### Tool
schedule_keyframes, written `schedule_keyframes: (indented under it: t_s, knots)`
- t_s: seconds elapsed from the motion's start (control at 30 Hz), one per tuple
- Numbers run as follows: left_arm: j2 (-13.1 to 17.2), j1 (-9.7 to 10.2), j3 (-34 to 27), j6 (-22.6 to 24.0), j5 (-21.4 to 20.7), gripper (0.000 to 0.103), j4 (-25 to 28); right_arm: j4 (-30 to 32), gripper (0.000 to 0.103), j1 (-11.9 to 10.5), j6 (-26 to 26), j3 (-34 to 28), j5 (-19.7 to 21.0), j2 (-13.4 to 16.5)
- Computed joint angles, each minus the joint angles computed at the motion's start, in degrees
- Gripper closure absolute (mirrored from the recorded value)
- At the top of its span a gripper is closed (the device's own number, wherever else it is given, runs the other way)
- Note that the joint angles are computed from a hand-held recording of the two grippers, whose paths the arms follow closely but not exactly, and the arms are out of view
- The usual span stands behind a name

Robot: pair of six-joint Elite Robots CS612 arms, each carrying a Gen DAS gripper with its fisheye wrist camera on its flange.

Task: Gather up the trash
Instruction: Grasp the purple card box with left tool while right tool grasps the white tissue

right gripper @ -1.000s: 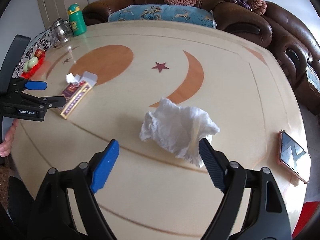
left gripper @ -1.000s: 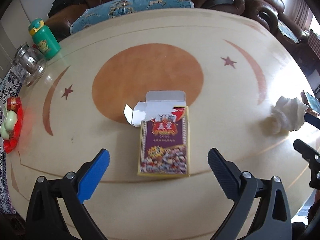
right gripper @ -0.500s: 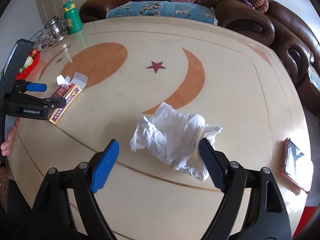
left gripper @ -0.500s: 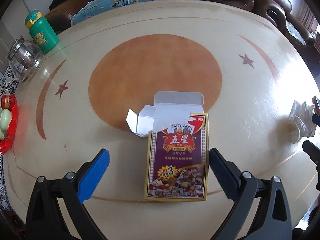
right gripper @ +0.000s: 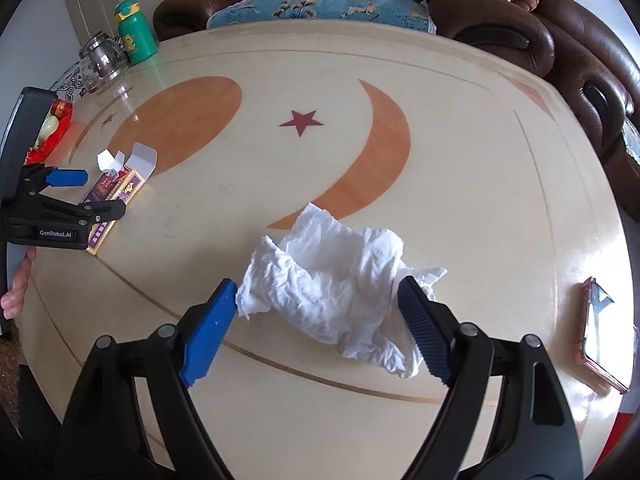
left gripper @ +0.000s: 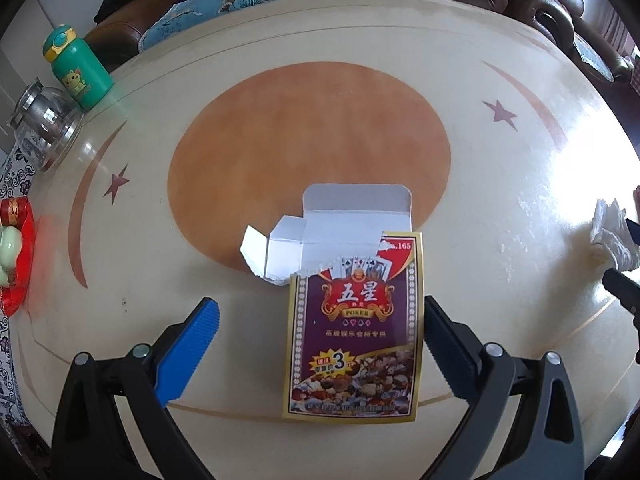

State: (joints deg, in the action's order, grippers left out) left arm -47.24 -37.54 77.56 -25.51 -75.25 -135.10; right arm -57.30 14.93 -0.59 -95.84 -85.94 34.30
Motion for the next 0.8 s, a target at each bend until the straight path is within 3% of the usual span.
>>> schedule_keyframes:
  t_s: [0.13, 0.23, 0.3, 0.47, 0.63, 0.8]
  knots:
    - [-0.1, 0.07, 0.2, 0.2, -0.9, 0.013, -1.0, 0.0, 0.023, 0.2, -0.7, 0.2, -0.5, 0.1]
    - [-0.2, 0.16, 0.3, 0.3, -2.6, 0.024, -1.6, -0.1, 0.039, 0.5, -1.3, 0.3, -1.2, 0.1]
    - [-0.3, -0.21, 0.3, 0.7, -2.5, 0.033, -1.7, 0.1, 0.042, 0.8, -1.9, 0.4, -2.6, 0.1]
    - [-0.4, -0.76, 0.4, 1.7, -1.9, 0.043, -1.7, 0.1, 0.054, 1.3, -3.0, 0.3, -4.2, 0.2]
    - [-0.4, -0.54, 0.4, 1.8, -2.9, 0.043, -2.1, 0.1, 0.061, 1.5, -3.5, 0.3, -5.0, 0.1]
    - [-0.4, -0.61, 0.2, 2.7, -2.5, 0.042, -1.6, -0.3, 0.061, 1.8, -4.4, 0.3, -5.8, 0.2]
